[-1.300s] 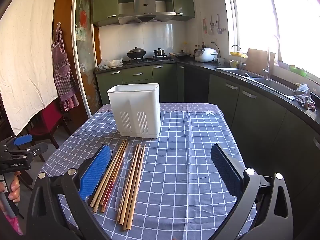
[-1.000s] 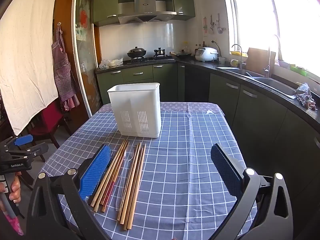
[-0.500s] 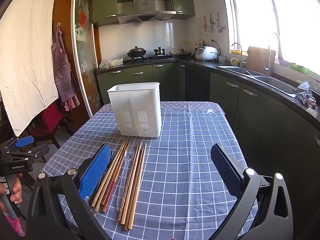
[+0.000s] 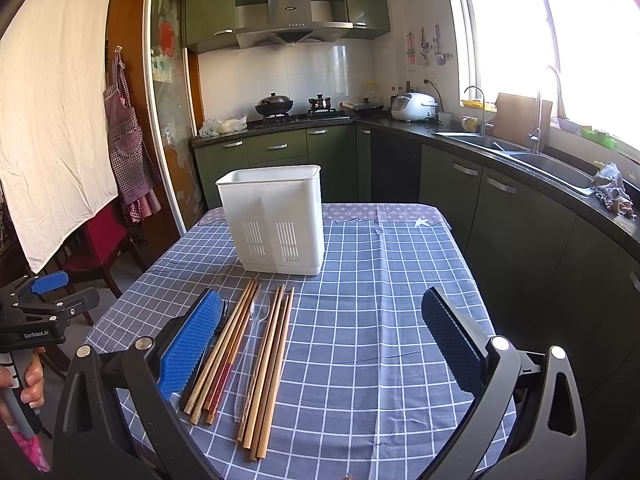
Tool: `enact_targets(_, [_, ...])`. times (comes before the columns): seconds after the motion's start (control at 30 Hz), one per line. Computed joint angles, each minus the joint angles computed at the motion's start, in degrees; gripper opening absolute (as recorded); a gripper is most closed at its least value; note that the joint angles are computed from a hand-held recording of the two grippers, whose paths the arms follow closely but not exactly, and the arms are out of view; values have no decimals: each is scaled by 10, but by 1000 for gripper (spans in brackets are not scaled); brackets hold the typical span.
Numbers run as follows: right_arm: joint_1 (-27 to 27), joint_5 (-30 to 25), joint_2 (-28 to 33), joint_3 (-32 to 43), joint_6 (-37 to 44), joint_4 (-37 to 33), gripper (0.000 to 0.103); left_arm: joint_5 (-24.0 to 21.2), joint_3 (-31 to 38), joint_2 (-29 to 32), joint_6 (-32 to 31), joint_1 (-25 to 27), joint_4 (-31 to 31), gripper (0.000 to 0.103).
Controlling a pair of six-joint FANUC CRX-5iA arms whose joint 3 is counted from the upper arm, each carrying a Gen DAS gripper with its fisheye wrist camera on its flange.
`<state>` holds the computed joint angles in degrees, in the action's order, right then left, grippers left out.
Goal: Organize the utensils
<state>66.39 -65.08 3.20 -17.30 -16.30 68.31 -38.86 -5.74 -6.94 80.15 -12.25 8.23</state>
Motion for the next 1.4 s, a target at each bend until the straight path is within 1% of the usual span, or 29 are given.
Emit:
enact_targets(0.27, [-2, 1, 0, 0, 0, 0, 99, -1, 0, 0, 4, -2, 0, 97])
enact_targets(0.6, [-2, 3, -5, -7, -3, 4, 99, 3, -6, -4, -8, 3, 11, 97])
enact_targets(1.07, [14, -15, -12, -10, -9, 24, 99, 23, -31, -30, -38, 18, 48, 97])
enact_targets(1.4, [23, -28, -13, -7, -7, 26, 99, 25, -33, -33, -44, 20, 53, 97])
